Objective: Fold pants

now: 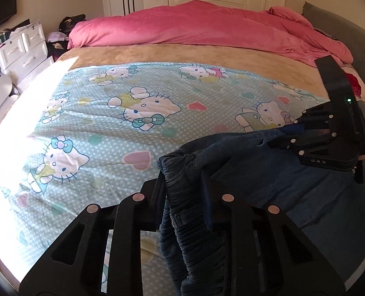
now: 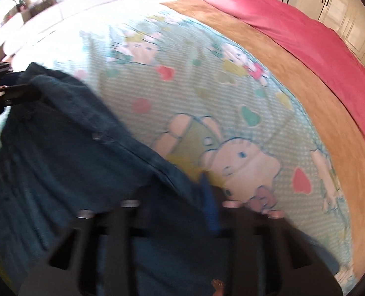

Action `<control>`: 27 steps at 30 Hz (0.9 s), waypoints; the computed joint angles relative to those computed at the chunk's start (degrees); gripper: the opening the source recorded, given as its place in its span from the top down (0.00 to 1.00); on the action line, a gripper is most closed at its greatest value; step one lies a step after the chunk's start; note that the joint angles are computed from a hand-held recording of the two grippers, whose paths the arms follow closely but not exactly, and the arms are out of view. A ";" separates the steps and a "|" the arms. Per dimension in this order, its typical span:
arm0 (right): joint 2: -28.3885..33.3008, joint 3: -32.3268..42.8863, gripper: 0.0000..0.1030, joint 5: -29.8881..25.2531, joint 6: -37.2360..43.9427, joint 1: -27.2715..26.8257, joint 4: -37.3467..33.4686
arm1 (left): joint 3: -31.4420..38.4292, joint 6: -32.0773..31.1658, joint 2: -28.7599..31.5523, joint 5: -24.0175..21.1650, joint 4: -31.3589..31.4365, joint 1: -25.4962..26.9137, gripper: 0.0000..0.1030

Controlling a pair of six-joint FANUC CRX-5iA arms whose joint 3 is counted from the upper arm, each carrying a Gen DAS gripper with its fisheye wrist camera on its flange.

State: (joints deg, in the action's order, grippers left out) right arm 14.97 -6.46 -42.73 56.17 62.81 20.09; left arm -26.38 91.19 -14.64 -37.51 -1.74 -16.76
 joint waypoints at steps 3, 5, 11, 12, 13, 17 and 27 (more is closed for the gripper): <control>-4.75 -6.12 0.93 3.75 -8.73 2.68 5.53 | -1.14 0.03 -1.99 -0.34 -1.17 0.02 0.84; -9.31 -11.66 0.94 6.57 -17.65 4.85 10.68 | -2.60 -2.23 -3.60 -0.57 1.01 0.85 0.85; -20.72 -24.57 0.94 10.13 -41.91 13.07 26.97 | -6.92 -6.54 -11.38 -2.33 3.42 0.97 0.85; -21.50 -25.49 0.94 9.82 -44.65 14.29 29.02 | -7.88 -7.57 -12.98 -2.57 4.33 1.15 0.85; -22.55 -26.74 0.94 9.65 -48.07 15.70 31.41 | -8.92 -8.74 -14.63 -2.88 5.42 1.42 0.85; -24.97 -29.76 0.94 8.55 -56.98 20.23 36.08 | -13.02 -12.16 -21.18 -5.13 9.40 2.77 0.85; -21.99 -28.08 0.94 5.67 -54.69 29.02 25.62 | -15.79 -8.56 -27.86 -15.10 4.05 4.90 0.85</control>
State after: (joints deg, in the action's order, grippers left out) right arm -7.02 -34.54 -37.05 1.47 91.83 45.71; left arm -42.17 82.63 -42.50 -52.61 2.31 -11.86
